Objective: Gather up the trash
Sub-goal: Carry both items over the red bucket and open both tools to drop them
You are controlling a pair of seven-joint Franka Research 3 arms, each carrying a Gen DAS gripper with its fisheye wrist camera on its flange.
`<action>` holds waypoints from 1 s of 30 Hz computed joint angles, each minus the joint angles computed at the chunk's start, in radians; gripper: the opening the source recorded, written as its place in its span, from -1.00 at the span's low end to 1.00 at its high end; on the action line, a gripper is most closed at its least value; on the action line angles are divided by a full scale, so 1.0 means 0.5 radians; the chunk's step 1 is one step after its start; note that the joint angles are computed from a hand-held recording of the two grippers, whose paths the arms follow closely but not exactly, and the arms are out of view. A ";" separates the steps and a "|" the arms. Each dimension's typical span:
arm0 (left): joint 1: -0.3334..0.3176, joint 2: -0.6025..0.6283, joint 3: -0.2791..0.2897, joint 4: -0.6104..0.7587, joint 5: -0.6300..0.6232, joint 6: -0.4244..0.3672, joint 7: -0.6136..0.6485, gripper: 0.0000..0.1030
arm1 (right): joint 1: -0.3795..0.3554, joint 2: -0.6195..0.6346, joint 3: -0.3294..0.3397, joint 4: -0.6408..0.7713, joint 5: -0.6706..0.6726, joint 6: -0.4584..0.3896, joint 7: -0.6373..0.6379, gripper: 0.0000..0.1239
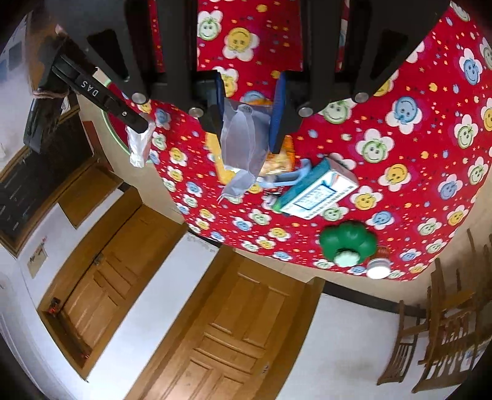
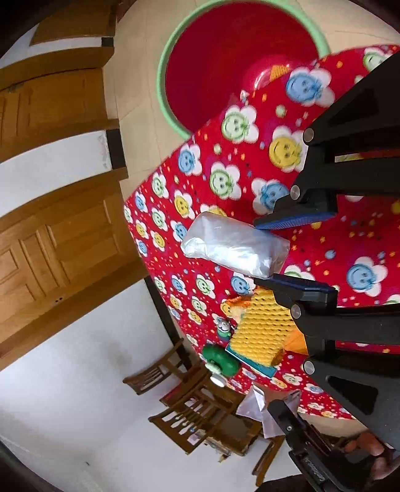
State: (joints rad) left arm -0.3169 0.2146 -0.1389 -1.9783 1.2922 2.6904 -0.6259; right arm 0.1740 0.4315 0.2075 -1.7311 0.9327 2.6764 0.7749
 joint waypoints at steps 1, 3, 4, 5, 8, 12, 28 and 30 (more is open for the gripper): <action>-0.002 0.011 -0.005 0.020 -0.013 -0.001 0.025 -0.53 | -0.021 -0.029 0.008 -0.029 0.034 0.007 -0.030 -0.53; -0.007 0.034 -0.007 0.058 -0.030 0.019 0.062 -0.53 | -0.046 -0.070 0.009 -0.069 0.089 0.011 -0.069 -0.53; -0.012 0.047 -0.007 0.079 -0.038 0.031 0.076 -0.53 | -0.055 -0.084 0.005 -0.080 0.114 0.009 -0.087 -0.53; -0.018 0.058 -0.006 0.098 -0.049 0.036 0.092 -0.53 | -0.069 -0.107 0.001 -0.101 0.149 0.013 -0.112 -0.53; -0.047 0.100 -0.007 0.167 -0.108 0.016 0.185 -0.53 | -0.085 -0.146 -0.022 -0.136 0.221 0.016 -0.152 -0.53; -0.092 0.173 0.002 0.279 -0.194 0.008 0.326 -0.53 | -0.104 -0.176 -0.063 -0.166 0.280 0.015 -0.168 -0.53; -0.271 0.833 0.027 1.212 -0.916 -0.076 1.441 -0.53 | -0.228 -0.084 -0.167 -0.108 0.288 0.034 -0.017 -0.53; -0.290 0.961 0.018 1.400 -1.025 -0.125 1.606 -0.53 | -0.239 -0.050 -0.172 -0.082 0.251 0.052 0.029 -0.53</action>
